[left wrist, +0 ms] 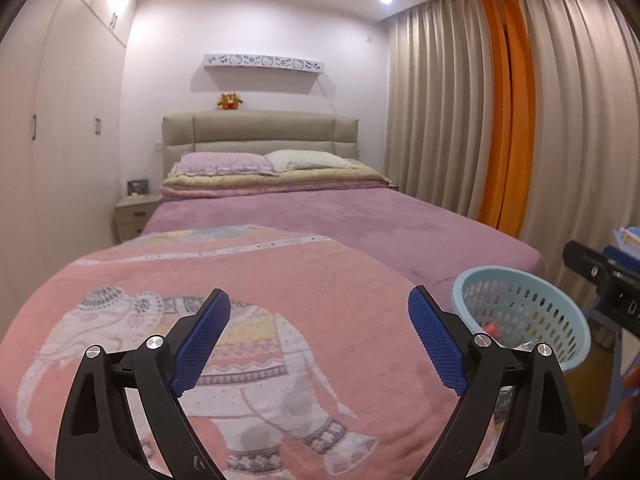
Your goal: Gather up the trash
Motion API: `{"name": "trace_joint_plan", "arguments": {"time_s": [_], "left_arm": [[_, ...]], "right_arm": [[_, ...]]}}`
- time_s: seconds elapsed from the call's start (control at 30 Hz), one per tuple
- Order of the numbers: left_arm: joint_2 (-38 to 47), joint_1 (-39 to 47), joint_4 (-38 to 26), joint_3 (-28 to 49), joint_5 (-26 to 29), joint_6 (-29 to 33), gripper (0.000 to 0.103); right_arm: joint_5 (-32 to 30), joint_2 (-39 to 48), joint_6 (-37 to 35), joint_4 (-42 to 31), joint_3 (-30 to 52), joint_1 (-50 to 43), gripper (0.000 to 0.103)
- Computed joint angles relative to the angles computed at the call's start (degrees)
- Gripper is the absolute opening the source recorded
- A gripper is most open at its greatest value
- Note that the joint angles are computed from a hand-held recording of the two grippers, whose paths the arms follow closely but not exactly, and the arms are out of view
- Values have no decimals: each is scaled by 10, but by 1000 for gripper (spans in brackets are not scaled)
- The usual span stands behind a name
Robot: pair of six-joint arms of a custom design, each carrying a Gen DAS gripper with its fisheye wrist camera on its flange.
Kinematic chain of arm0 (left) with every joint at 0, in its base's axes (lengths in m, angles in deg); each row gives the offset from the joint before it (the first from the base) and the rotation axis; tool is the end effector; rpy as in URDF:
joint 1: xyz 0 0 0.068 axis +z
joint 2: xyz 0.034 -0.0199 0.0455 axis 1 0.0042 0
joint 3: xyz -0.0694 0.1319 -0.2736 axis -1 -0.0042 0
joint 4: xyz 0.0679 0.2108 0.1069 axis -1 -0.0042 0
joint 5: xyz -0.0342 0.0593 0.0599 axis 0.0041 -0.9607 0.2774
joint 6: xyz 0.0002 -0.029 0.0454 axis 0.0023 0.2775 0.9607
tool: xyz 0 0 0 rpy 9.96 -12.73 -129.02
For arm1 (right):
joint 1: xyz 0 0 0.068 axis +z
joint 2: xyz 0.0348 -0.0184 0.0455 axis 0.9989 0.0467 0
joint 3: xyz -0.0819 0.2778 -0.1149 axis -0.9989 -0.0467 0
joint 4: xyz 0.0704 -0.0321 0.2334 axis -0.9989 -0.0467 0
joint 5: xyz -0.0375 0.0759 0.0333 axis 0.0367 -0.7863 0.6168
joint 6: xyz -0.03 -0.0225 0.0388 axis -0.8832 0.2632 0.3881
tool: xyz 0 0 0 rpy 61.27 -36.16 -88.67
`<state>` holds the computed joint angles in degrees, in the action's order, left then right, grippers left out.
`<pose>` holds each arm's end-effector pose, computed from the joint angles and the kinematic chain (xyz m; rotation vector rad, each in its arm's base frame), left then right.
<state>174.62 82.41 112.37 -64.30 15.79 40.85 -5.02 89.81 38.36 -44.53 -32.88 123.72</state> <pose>0.2413 -0.0409 0.1250 0.3502 1.8945 -0.3161 0.1419 0.0681 0.1791 0.4678 1.8893 -0.2686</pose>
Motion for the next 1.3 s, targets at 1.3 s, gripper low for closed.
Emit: {"name": "trace_joint_plan", "arguments": {"time_s": [1.3], "left_arm": [[10,-37,24,-14,-63,15,95]], "right_arm": [[-37,-14,-8,6,-13,-30,74]]}}
